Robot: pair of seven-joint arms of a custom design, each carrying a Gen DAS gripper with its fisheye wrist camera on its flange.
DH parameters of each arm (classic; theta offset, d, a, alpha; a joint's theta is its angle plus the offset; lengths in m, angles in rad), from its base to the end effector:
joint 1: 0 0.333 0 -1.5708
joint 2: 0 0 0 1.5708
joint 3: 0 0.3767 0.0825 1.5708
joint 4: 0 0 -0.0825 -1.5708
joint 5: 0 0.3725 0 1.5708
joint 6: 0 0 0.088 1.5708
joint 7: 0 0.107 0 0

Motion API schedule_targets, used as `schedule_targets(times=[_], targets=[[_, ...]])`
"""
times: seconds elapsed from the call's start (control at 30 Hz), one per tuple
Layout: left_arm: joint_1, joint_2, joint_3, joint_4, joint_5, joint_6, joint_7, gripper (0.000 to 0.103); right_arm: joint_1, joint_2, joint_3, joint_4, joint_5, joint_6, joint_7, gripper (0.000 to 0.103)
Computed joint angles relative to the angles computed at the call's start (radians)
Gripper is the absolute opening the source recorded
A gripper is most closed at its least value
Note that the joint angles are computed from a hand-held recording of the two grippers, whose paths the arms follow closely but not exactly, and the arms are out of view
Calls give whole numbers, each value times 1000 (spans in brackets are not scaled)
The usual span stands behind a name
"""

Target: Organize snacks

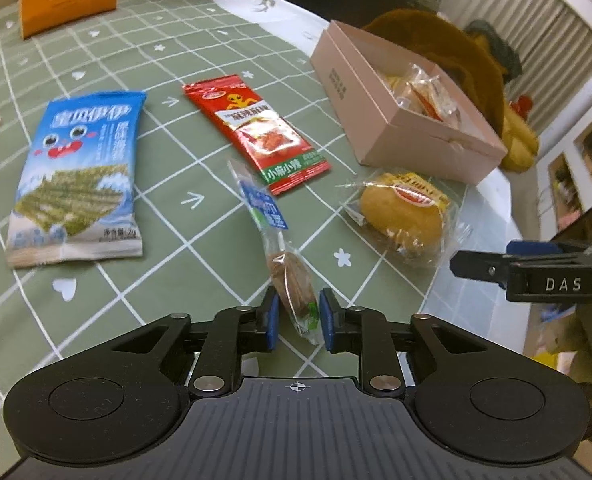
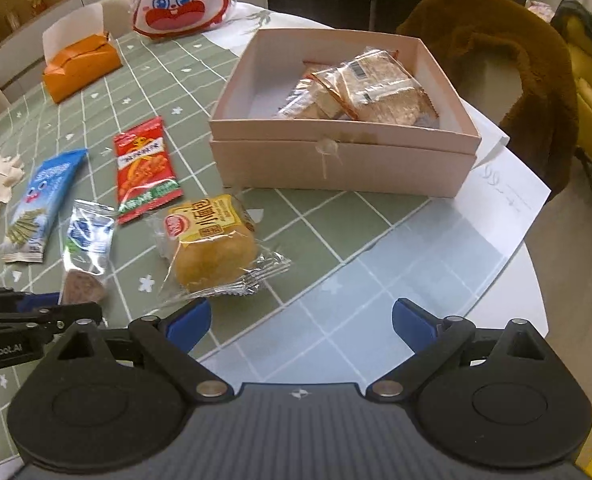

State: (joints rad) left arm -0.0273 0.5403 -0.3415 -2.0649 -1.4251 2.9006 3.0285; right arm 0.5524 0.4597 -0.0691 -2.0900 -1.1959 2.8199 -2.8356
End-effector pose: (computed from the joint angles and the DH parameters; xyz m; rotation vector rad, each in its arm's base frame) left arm 0.5824 -0.1489 0.2392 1.6656 -2.4535 1.0242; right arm 0.5125 0.3240 0.2729 -1.6230 2.1415 -0.5608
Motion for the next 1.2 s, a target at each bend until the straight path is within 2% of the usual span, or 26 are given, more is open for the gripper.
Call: schedule_targets(times=[0.17, 0.37, 0.53, 0.6, 0.63, 0.67, 0.7, 0.73, 0.87, 1.0, 1.1, 1.2], targets=[[16, -1, 7, -2, -47, -47, 31, 20, 9, 1, -1, 7, -24, -7, 12, 98], [-3, -5, 22, -2, -41, -41, 14, 20, -3, 24, -12, 54, -99, 77, 45, 98], [4, -13, 29, -11, -61, -64, 16, 18, -41, 101, 25, 142, 60, 87, -154, 98], [2, -19, 34, -16, -60, -68, 15, 18, -55, 133, 41, 173, 135, 89, -237, 93], [-1, -22, 35, -18, -60, -67, 15, 18, -60, 144, 50, 184, 171, 82, -276, 83], [-3, -24, 36, -20, -59, -67, 17, 17, -76, 154, 72, 194, 221, 72, -331, 66], [-5, -27, 37, -22, -61, -68, 21, 17, -86, 157, 83, 195, 256, 72, -371, 58], [-6, -30, 38, -24, -62, -69, 24, 17, -85, 154, 82, 189, 275, 84, -391, 56], [-8, -45, 38, -37, -85, -78, 58, 17, -23, 114, 19, 135, 293, 107, -402, 52], [-5, -72, 46, -59, -148, -121, 122, 15, 38, 61, -53, 52, 313, 142, -376, 52], [-10, -102, 61, -82, -194, -173, 171, 15, 99, 16, -128, -9, 271, 177, -286, 52], [-32, -120, 78, -89, -241, -194, 216, 15, 172, -34, -225, -54, 133, 211, -125, 52]])
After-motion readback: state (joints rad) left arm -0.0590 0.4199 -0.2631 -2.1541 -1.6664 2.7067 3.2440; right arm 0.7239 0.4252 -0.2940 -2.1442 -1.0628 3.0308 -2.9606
